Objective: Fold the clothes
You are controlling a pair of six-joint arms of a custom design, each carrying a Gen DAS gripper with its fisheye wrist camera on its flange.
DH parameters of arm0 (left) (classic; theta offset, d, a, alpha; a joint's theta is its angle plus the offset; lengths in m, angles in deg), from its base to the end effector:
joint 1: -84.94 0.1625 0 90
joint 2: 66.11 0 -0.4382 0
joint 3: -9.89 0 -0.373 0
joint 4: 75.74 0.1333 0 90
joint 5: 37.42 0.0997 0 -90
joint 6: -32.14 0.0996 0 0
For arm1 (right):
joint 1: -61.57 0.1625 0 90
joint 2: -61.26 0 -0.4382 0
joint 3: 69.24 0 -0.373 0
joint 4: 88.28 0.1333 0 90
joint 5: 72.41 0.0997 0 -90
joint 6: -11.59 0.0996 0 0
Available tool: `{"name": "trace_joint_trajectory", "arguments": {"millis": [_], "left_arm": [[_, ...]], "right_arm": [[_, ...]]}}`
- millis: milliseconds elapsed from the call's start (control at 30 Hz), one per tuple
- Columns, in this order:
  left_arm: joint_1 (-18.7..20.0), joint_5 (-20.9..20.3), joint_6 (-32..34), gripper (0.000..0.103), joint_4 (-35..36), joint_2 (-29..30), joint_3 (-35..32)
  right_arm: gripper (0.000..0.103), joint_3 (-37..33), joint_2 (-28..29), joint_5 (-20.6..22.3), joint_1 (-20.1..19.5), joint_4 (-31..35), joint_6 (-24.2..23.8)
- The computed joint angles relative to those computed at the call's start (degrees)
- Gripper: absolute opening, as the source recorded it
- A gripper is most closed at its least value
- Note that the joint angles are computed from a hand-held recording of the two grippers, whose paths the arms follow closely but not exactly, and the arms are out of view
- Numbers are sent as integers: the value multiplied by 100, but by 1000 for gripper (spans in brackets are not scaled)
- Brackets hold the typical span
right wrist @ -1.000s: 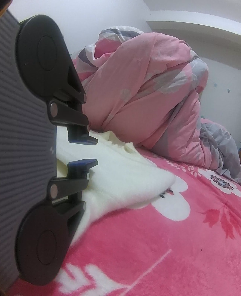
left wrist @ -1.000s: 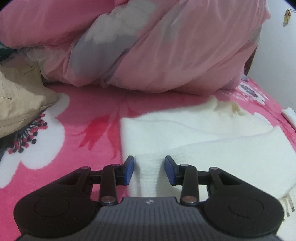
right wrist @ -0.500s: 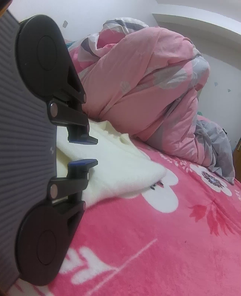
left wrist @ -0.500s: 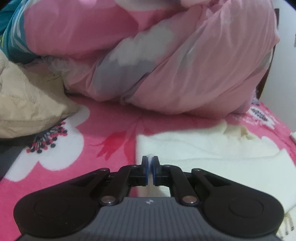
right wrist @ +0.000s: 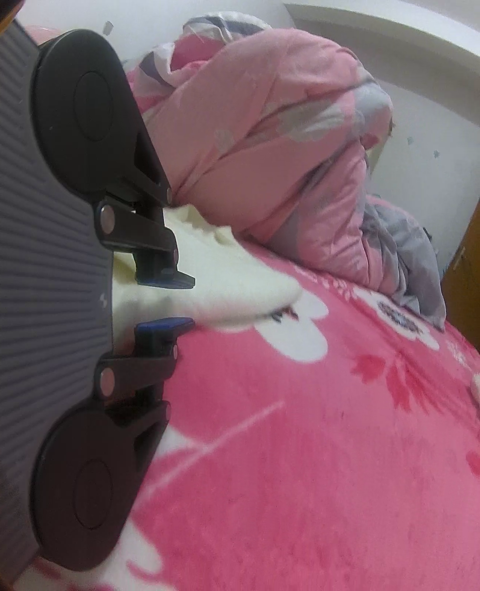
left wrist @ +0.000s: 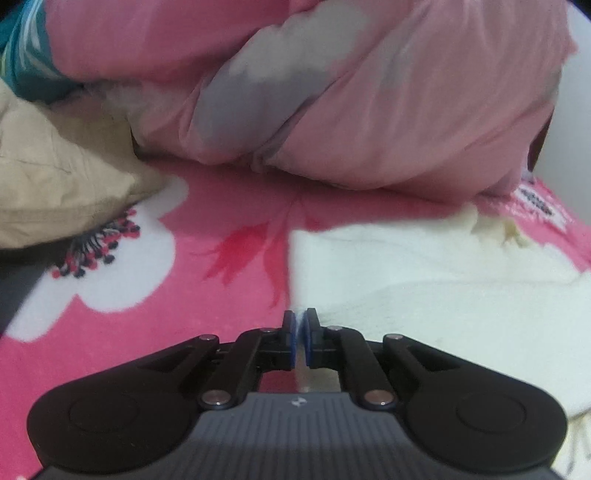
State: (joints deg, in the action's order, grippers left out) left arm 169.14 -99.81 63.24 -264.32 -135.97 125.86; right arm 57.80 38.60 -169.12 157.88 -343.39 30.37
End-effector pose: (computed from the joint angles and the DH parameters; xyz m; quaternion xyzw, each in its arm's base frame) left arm 0.1240 -0.5556 0.3304 0.1756 0.8597 -0.3720 0.3029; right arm 0.1700 -0.4307 0.0086 0.1230 0.8530 -0.5036 0.0603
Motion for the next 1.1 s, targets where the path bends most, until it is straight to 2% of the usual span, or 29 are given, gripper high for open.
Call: {"name": "trace_joint_trajectory", "arguments": {"millis": [33, 100, 133, 267, 433, 500, 633, 767, 900, 967, 1100], "left_arm": [[-14, 10, 54, 10, 16, -25, 12], [-7, -17, -12, 25, 119, -140, 24], [2, -24, -56, 27, 180, -210, 27], [20, -12, -81, 27, -24, -498, 187], [7, -594, 292, 32, 318, -972, 520], [-18, -736, 527, 39, 414, -1075, 701], [-2, -779, 568, 39, 484, -1086, 851], [85, -951, 182, 38, 530, -1027, 766], [63, -1218, 263, 40, 511, -893, 735], [45, -1148, 438, 41, 431, -749, 758], [1, -968, 741, 42, 10, -547, 853]], "right_arm": [[17, 3, -31, -64, 28, 38, -46], [17, -10, -95, -191, 114, 109, -189], [17, -32, -130, -254, 179, 145, -298], [17, -230, -261, -458, 464, 649, -673], [17, -638, -354, -708, 865, 1589, -1166], [17, -869, -325, -765, 1044, 2037, -1405], [17, -1402, -122, -911, 1395, 2910, -1979], [17, -2099, 225, -1266, 1776, 3667, -2692], [17, -2694, 601, -1506, 1937, 4451, -3174], [16, -2961, 904, -1872, 2027, 4476, -3612], [16, -3074, 1081, -2368, 2303, 4091, -4358]]}}
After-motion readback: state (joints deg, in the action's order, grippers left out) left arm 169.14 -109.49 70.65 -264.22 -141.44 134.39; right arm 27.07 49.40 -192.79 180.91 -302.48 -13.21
